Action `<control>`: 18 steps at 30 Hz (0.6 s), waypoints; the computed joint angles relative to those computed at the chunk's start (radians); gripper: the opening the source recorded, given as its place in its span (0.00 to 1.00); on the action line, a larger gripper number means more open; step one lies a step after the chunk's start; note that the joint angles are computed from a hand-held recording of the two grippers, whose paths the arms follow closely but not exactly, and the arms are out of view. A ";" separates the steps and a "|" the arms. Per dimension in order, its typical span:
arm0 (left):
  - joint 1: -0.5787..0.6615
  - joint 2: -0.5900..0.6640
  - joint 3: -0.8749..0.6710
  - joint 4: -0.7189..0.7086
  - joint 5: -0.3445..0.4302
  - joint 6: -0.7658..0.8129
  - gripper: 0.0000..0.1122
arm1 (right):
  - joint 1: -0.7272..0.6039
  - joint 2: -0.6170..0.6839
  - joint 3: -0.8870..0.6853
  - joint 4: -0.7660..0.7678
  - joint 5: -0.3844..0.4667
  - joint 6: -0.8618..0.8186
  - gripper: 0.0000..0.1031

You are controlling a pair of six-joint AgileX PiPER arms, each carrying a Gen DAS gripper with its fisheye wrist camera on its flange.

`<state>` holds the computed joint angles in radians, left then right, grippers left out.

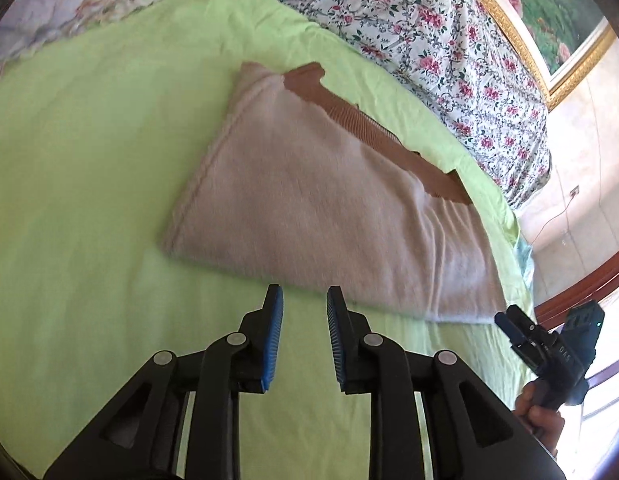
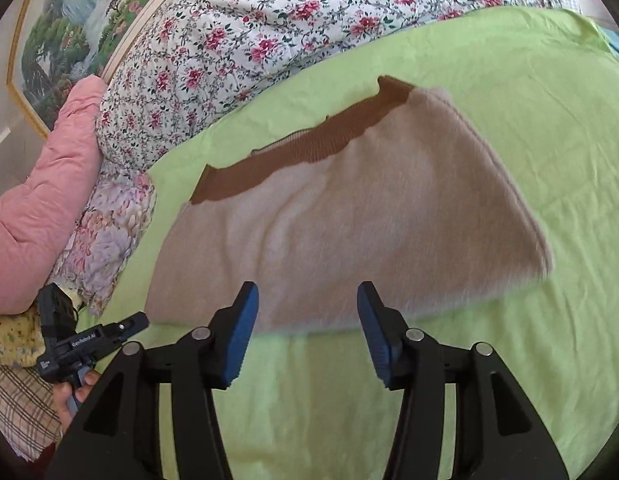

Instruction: Fold small clothes

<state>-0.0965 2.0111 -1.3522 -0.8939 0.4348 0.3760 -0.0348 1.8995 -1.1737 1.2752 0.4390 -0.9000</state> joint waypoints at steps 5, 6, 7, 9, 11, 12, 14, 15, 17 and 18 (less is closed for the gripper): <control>-0.013 -0.030 0.088 -0.182 -0.020 0.128 0.29 | 0.007 -0.044 0.086 0.123 -0.008 -0.099 0.52; -0.014 -0.030 0.094 -0.207 -0.019 0.147 0.31 | 0.007 -0.052 0.102 0.147 -0.009 -0.117 0.52; -0.019 -0.033 0.103 -0.231 -0.024 0.162 0.32 | 0.007 -0.057 0.114 0.165 -0.009 -0.131 0.52; -0.017 -0.026 0.095 -0.235 -0.022 0.157 0.33 | 0.005 -0.062 0.132 0.190 -0.006 -0.148 0.53; -0.013 -0.020 0.088 -0.252 -0.017 0.157 0.34 | 0.000 -0.063 0.140 0.198 -0.004 -0.151 0.53; -0.008 -0.014 0.081 -0.256 -0.013 0.157 0.35 | -0.004 -0.061 0.141 0.198 -0.001 -0.152 0.53; -0.002 -0.005 0.072 -0.262 -0.012 0.148 0.36 | -0.012 -0.059 0.143 0.198 0.005 -0.153 0.53; 0.002 -0.001 0.069 -0.266 -0.010 0.146 0.36 | -0.016 -0.058 0.142 0.196 0.008 -0.152 0.53; 0.008 0.006 0.066 -0.282 -0.007 0.141 0.37 | -0.026 -0.055 0.138 0.191 0.016 -0.151 0.53; 0.010 0.008 0.067 -0.288 -0.008 0.139 0.38 | -0.029 -0.053 0.136 0.189 0.020 -0.151 0.53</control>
<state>-0.0864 2.0187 -1.2854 -1.1821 0.4267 0.5148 -0.0642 1.8466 -1.0377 1.4645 0.4589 -1.0511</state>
